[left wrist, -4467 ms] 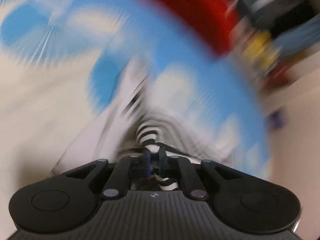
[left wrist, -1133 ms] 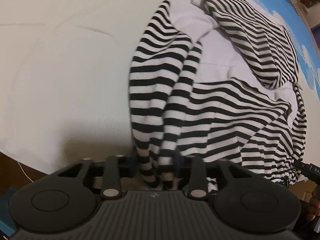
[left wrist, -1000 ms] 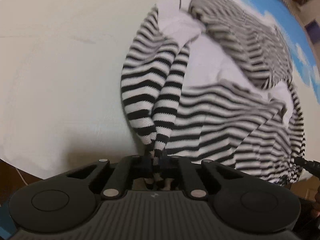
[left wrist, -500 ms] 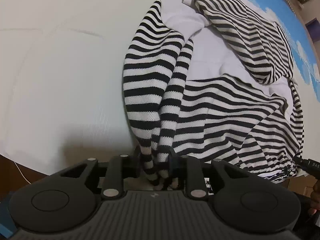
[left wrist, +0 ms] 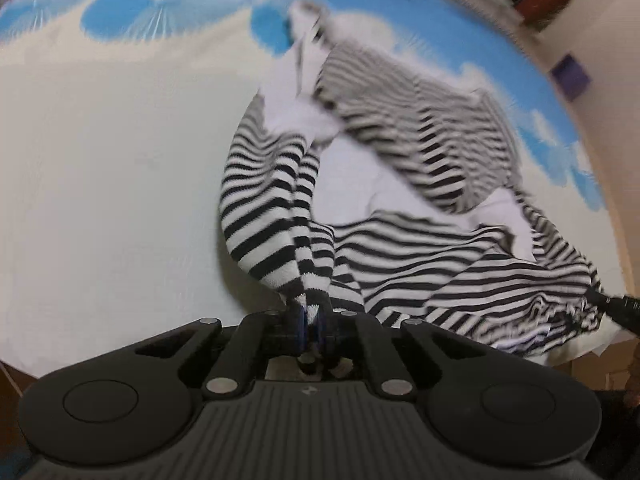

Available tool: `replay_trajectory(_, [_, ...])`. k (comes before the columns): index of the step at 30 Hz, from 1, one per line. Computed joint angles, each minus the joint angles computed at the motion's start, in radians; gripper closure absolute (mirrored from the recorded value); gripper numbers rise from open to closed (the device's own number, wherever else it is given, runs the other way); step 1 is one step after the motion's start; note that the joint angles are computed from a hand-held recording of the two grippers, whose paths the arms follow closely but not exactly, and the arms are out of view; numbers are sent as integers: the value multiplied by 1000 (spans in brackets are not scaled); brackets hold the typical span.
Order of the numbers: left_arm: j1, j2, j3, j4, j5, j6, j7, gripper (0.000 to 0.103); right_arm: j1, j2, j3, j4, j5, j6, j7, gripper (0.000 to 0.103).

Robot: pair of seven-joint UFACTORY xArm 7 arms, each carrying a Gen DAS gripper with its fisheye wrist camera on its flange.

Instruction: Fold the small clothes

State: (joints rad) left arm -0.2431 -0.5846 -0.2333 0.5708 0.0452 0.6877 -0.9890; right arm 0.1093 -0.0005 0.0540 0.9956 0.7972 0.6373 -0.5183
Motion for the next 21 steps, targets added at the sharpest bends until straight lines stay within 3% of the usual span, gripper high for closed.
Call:
replay_trajectory(3, [-24,-106,-5,-12,2,14,17,98,-25,-63,-34,-9,96,90,-89,98])
replay_trajectory(7, [-77,-272,-2,-29,-53,66,33,98,-74,-146,-116,-4,127,295,-94,98])
replay_trajectory(9, [-90,-309,1,-14,-74,103,51,97,-99,-180,-151,5,131,395,-113,98])
replay_trajectory(12, [-79,-283,24,7,-103,106,81,97,-112,-179,-162,40,101,469,-133,98])
replay_trajectory(15, [-31,-183,71,33,-105,67,137,97,-111,-84,-137,116,105,468,-87,98])
replay_trajectory(17, [11,-60,114,62,-128,-1,156,97,-102,24,-97,207,95,417,-20,98])
replay_trajectory(21, [90,219,200,178,-182,-113,202,96,-69,319,-8,493,53,284,132,98])
